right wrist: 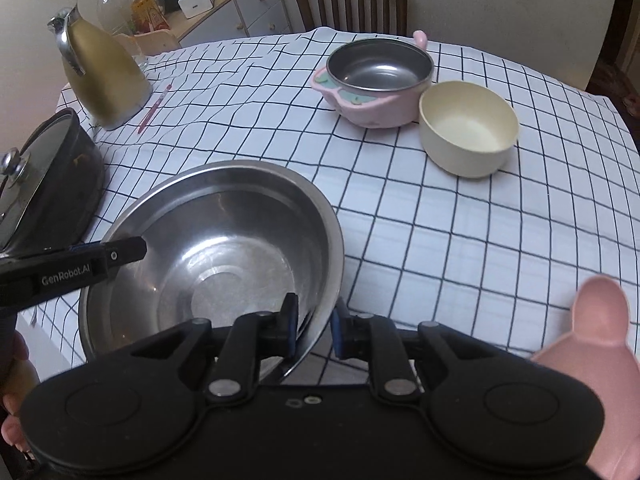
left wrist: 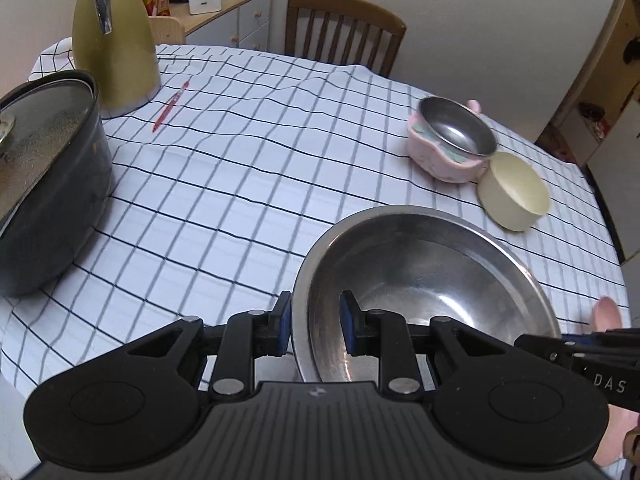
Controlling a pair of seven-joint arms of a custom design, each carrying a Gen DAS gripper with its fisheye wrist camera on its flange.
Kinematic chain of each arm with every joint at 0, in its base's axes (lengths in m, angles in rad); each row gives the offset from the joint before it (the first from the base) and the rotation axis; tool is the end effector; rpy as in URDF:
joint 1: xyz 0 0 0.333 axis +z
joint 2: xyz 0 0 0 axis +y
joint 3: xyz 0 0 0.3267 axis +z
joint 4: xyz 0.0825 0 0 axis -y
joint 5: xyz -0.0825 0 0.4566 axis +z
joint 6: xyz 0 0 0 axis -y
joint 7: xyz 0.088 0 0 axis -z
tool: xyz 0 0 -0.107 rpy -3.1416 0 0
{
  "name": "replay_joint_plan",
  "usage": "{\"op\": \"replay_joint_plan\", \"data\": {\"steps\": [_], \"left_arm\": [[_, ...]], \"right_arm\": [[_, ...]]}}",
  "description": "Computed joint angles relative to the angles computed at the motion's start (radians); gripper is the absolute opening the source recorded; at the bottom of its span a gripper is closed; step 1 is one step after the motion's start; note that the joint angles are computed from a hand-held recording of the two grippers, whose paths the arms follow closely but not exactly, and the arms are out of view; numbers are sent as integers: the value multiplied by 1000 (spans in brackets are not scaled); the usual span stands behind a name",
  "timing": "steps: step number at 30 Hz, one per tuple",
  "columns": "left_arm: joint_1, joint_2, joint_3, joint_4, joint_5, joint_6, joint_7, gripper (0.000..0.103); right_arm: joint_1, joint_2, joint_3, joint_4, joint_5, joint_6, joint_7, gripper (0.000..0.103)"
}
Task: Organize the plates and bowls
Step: 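Lift the steel bowl with both grippers and carry it beside the plate stack, then lower the steel bowl onto the tablecloth and open both grippers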
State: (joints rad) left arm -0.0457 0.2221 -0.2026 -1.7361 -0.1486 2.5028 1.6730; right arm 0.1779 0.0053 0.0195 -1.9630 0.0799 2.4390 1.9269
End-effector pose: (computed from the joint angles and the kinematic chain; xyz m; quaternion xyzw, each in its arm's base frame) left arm 0.7166 -0.1696 0.4944 -0.5930 0.7546 -0.2558 0.1160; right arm 0.6512 0.1304 0.5031 -0.6125 0.7547 -0.0853 0.2192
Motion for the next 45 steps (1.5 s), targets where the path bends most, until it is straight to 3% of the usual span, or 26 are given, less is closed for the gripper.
{"op": "replay_joint_plan", "data": {"steps": [10, 19, 45], "left_arm": [[-27, -117, -2, -179, -33, 41, 38, 24], [-58, -163, 12, -260, -18, 56, 40, 24], [-72, -201, 26, -346, -27, 57, 67, 24]], "right_arm": [[-21, -158, 9, -207, 4, 59, 12, 17], [-32, -220, 21, -306, 20, 60, 0, 17], [-29, -251, 42, -365, 3, 49, 18, 20]]}}
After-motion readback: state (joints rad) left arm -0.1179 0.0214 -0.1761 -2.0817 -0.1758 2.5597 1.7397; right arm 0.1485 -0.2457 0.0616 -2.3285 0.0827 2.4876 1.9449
